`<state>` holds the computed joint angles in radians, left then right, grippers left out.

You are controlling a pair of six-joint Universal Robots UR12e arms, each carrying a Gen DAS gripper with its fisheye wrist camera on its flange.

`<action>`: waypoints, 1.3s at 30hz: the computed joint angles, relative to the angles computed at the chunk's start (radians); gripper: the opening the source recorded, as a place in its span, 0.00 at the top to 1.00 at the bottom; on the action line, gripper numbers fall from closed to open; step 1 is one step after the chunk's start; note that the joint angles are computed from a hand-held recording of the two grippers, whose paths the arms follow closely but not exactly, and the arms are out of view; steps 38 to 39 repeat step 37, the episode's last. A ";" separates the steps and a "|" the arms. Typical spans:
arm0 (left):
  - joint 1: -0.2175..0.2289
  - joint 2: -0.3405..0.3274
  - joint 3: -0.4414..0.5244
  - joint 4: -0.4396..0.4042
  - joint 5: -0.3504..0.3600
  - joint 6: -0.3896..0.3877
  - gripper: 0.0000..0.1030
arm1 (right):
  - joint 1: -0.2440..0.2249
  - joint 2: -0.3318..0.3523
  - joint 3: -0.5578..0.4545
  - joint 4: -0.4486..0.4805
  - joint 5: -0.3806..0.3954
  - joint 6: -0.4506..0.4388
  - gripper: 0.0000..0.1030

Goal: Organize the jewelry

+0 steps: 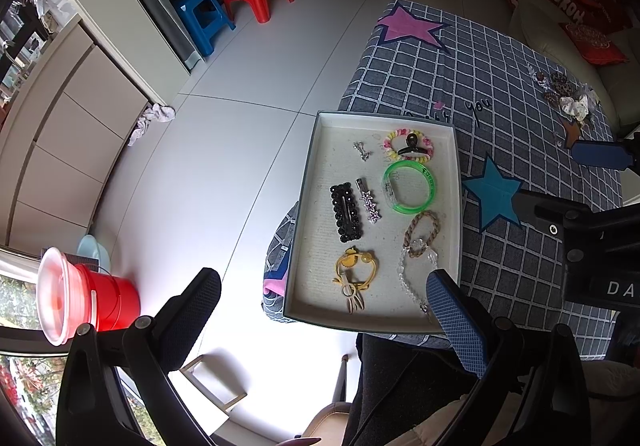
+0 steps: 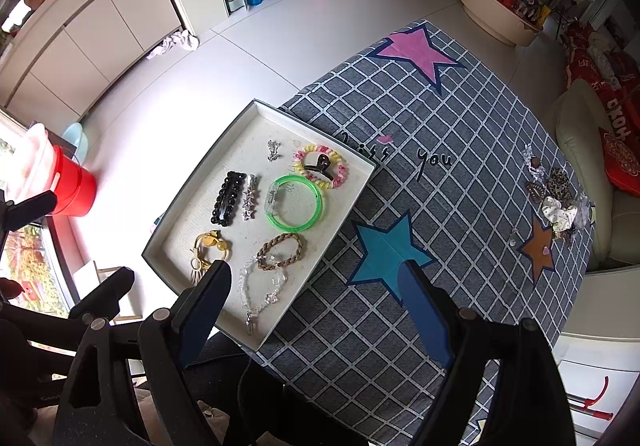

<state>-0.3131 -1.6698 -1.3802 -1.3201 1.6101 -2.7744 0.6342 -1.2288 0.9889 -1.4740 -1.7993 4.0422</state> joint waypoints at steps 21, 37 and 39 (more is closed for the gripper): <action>0.001 -0.004 0.007 -0.006 0.000 0.003 0.00 | 0.000 0.000 0.000 0.001 0.002 0.000 0.15; 0.001 0.004 -0.009 0.003 0.008 0.009 0.00 | 0.008 0.001 0.001 0.003 0.010 0.000 0.15; 0.001 0.004 -0.009 0.003 0.008 0.009 0.00 | 0.008 0.001 0.001 0.003 0.010 0.000 0.15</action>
